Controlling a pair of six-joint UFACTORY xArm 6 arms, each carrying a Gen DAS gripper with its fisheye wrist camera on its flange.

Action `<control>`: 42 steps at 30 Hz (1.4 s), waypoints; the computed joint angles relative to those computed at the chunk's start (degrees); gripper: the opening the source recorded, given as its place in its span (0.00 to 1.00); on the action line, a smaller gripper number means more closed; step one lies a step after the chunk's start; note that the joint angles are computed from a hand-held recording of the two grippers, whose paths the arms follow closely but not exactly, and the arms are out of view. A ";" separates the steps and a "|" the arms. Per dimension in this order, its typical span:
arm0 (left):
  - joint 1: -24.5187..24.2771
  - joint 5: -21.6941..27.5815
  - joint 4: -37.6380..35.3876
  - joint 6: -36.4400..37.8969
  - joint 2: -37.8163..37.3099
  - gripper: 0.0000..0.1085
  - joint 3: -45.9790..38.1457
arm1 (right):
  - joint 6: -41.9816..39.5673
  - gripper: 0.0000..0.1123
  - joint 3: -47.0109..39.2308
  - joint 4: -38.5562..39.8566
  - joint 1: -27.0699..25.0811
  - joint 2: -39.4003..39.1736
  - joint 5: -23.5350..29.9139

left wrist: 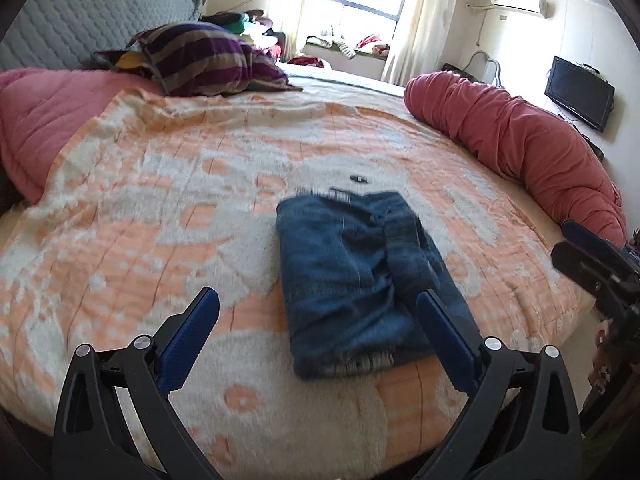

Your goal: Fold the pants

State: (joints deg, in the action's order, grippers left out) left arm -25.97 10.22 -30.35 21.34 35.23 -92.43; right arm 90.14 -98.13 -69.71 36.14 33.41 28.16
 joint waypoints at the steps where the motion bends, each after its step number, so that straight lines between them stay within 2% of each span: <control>1: -0.14 -0.46 -0.92 0.60 -1.01 0.91 1.83 | 1.12 0.84 1.02 -1.11 0.33 -0.69 0.15; 5: -0.53 -1.96 -2.53 1.73 -3.92 0.91 7.04 | 2.74 0.84 3.45 -2.80 1.67 -2.33 2.32; 9: -0.71 -2.72 -3.80 2.50 -5.89 0.91 10.54 | 4.07 0.84 6.04 -2.81 2.30 -3.83 2.30; 18: -0.26 -3.35 -0.70 -0.23 -7.61 0.91 14.87 | 7.29 0.84 9.04 -2.64 3.91 -4.70 4.40; 25: -0.05 -2.72 -0.36 -0.40 -6.57 0.91 14.15 | 7.75 0.84 10.49 -0.47 3.27 -4.14 2.80; 42: 0.19 1.49 1.83 -1.92 -3.50 0.91 11.21 | 3.06 0.84 6.90 6.09 3.04 0.61 1.29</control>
State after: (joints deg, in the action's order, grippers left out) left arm -25.77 11.71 -28.53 19.42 31.72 -81.23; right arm 93.20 -91.23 -63.62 39.18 34.02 29.46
